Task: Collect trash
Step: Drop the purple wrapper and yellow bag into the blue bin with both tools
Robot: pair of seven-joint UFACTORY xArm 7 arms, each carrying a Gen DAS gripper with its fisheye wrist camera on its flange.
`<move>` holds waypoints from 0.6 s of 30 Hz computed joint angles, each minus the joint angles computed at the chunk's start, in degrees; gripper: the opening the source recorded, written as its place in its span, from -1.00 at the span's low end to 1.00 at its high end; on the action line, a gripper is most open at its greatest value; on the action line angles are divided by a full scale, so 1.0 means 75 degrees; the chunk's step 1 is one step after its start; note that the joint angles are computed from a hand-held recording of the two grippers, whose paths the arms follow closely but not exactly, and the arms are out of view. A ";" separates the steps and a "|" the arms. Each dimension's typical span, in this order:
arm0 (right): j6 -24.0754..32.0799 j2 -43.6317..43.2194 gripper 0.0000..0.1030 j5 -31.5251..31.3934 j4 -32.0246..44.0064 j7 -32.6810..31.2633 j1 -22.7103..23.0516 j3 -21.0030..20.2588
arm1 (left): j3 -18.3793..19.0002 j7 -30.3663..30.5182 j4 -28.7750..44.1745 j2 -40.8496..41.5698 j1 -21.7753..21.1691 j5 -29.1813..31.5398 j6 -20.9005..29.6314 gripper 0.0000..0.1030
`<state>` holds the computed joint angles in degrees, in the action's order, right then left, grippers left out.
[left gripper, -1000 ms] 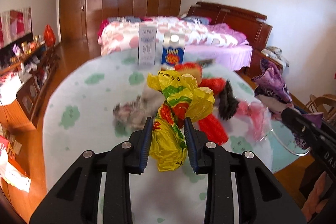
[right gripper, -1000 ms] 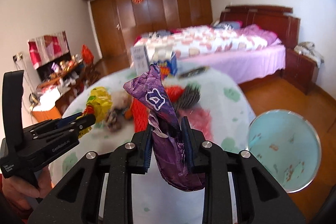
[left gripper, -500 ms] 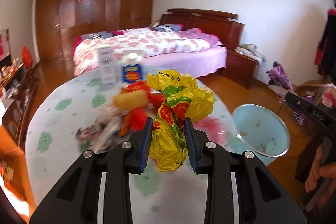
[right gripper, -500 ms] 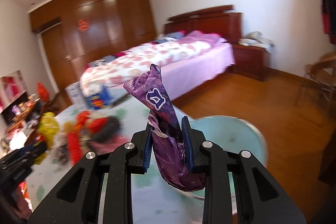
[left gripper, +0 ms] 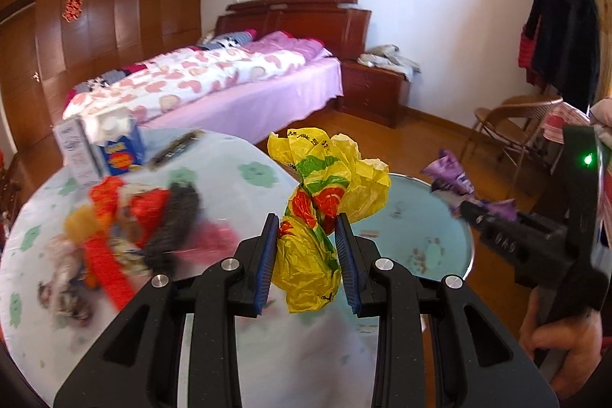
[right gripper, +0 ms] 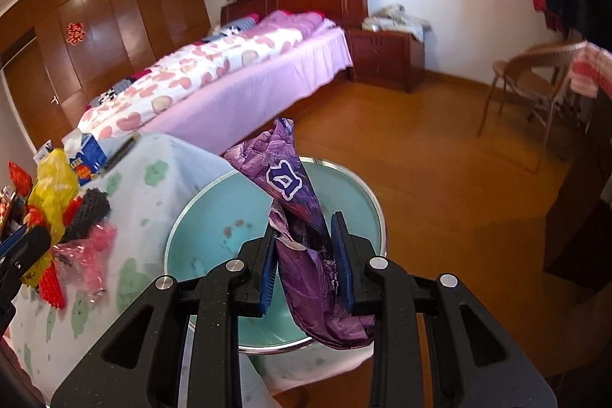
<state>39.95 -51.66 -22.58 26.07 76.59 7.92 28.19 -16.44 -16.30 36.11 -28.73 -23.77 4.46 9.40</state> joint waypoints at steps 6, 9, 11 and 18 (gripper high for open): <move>-0.0565 0.0182 -0.40 0.0223 -0.0424 -0.0189 0.0156 -0.0431 | -0.0626 -0.0485 0.0783 0.1067 0.0367 0.0499 0.0169 -0.41; -0.0877 0.0222 -0.25 0.0439 -0.0623 -0.0277 0.0235 -0.0645 | -0.0807 -0.0848 0.1132 0.1480 0.0464 0.0842 0.0382 -0.39; -0.1051 0.0112 -0.19 0.0577 -0.0762 -0.0324 0.0259 -0.0764 | -0.0851 -0.1076 0.1289 0.1675 0.0499 0.1137 0.0502 -0.34; -0.0766 -0.0389 -0.12 0.0659 -0.0779 -0.0138 0.0000 -0.0454 | -0.0925 -0.1862 0.1466 0.1783 0.0605 0.2189 0.0638 0.10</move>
<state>34.20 -54.58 -17.64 20.23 75.56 7.91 24.78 -23.38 -30.27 47.11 -15.36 -19.24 20.88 14.19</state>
